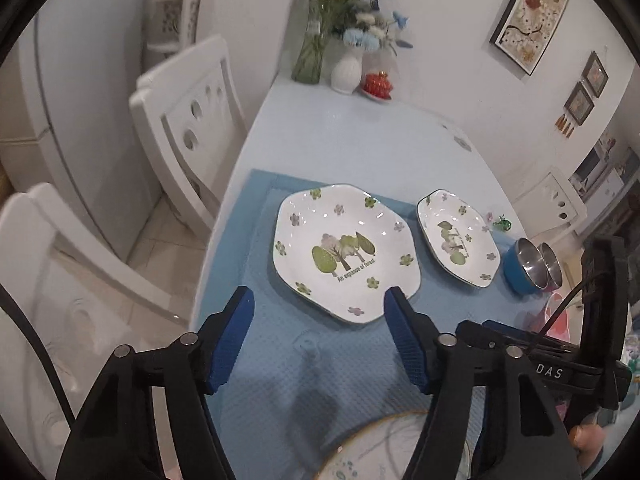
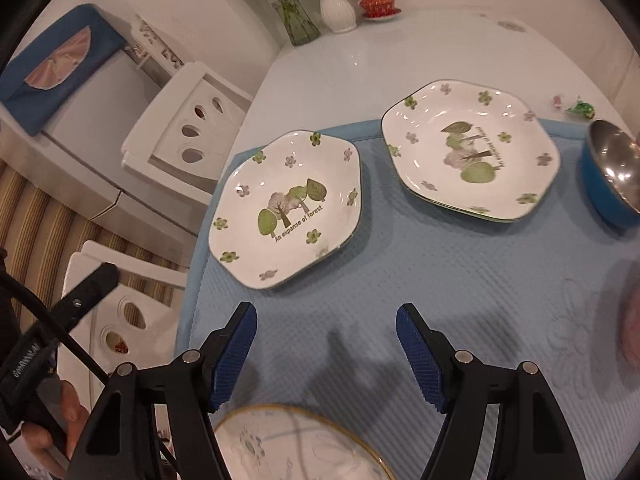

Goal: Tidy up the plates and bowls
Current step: 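Open both grippers and move them to the larger forest-print plate, then grasp the rim of the larger forest-print plate with both grippers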

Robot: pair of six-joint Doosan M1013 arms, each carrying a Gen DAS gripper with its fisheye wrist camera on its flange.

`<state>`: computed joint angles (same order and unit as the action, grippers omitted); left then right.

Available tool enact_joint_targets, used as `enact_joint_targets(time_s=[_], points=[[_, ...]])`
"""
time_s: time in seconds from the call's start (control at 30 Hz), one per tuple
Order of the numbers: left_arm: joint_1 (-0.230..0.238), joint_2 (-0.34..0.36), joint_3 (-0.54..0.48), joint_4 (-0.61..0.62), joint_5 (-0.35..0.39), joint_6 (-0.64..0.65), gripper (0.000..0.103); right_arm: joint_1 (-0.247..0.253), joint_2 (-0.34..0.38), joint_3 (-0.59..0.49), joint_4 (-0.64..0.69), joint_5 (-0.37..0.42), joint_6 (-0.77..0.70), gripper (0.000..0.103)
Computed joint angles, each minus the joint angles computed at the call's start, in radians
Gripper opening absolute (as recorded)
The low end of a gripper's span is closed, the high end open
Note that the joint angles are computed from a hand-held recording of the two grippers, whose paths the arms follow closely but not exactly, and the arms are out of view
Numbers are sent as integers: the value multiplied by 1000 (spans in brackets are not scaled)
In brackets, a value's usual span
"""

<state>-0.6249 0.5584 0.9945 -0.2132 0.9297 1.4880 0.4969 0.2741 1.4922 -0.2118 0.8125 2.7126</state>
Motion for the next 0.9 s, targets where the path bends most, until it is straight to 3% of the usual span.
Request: enact_joint_targets(time_s=[0.1, 0.33, 0.57, 0.7, 0.9], points=[[14, 56, -52, -60, 33, -5, 63, -20, 36, -27, 15, 16, -24, 71], [35, 180, -172, -85, 82, -76, 58, -69, 115, -60, 66, -3, -67, 54], [38, 259, -270, -102, 95, -67, 54, -83, 146, -68, -32, -31, 14, 49], [41, 297, -324, -130, 120, -46, 43, -88, 166, -100, -54, -10, -75, 41], [40, 323, -359, -149, 144, -22, 42, -91, 188, -127, -65, 9, -256, 38]])
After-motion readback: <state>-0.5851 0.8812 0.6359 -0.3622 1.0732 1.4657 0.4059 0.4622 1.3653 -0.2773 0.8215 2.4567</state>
